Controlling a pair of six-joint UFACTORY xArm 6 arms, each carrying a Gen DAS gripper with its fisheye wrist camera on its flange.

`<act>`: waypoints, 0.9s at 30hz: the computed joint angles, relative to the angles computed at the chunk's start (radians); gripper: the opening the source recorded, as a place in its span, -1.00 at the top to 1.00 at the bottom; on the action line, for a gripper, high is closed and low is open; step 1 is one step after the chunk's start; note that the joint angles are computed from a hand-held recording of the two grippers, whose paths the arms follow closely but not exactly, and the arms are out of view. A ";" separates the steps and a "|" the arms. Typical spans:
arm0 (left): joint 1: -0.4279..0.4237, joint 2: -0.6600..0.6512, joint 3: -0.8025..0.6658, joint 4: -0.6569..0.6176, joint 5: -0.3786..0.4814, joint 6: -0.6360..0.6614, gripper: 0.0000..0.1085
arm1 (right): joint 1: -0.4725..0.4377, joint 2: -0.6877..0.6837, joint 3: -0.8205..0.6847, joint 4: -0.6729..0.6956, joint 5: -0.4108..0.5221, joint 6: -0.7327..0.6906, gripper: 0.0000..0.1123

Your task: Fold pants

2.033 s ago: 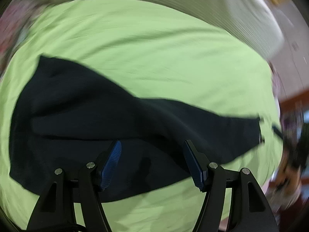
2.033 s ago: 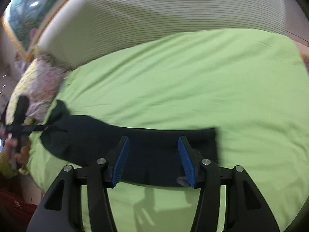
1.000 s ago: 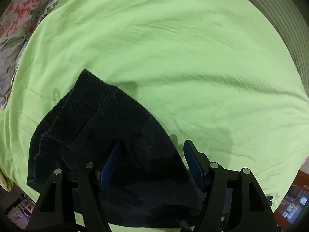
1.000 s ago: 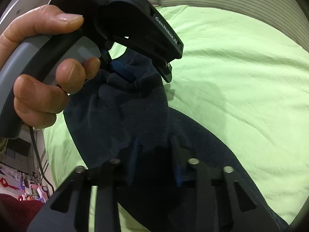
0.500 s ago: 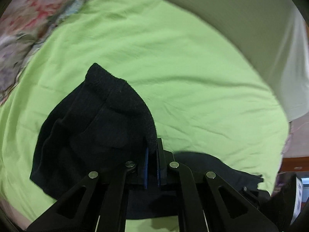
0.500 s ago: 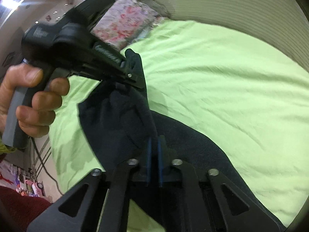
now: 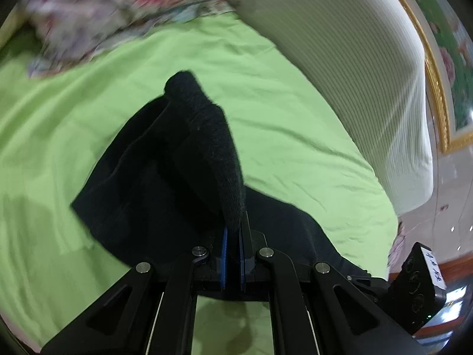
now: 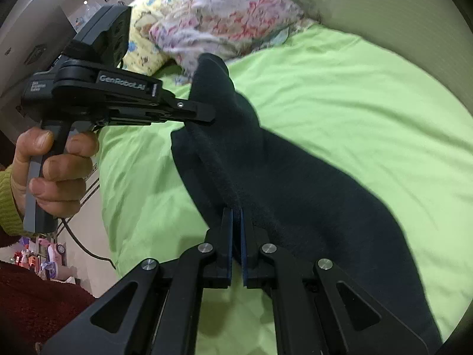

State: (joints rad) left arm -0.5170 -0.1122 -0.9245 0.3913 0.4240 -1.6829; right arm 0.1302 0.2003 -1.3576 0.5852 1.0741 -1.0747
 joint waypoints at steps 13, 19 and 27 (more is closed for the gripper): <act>-0.034 -0.078 0.214 0.099 -0.139 -0.229 0.92 | 0.036 0.034 0.001 -0.121 0.000 0.020 0.91; -0.040 -0.088 0.265 0.124 -0.172 -0.276 0.92 | 0.054 0.041 -0.001 -0.167 0.001 0.011 0.91; -0.041 -0.104 0.322 0.107 -0.200 -0.292 0.88 | 0.053 0.109 -0.068 -0.193 0.045 0.035 0.91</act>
State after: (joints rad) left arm -0.5580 -0.2166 -0.6021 0.4981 0.2240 -1.9753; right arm 0.1829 0.3094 -1.4252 0.3919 1.1189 -1.0401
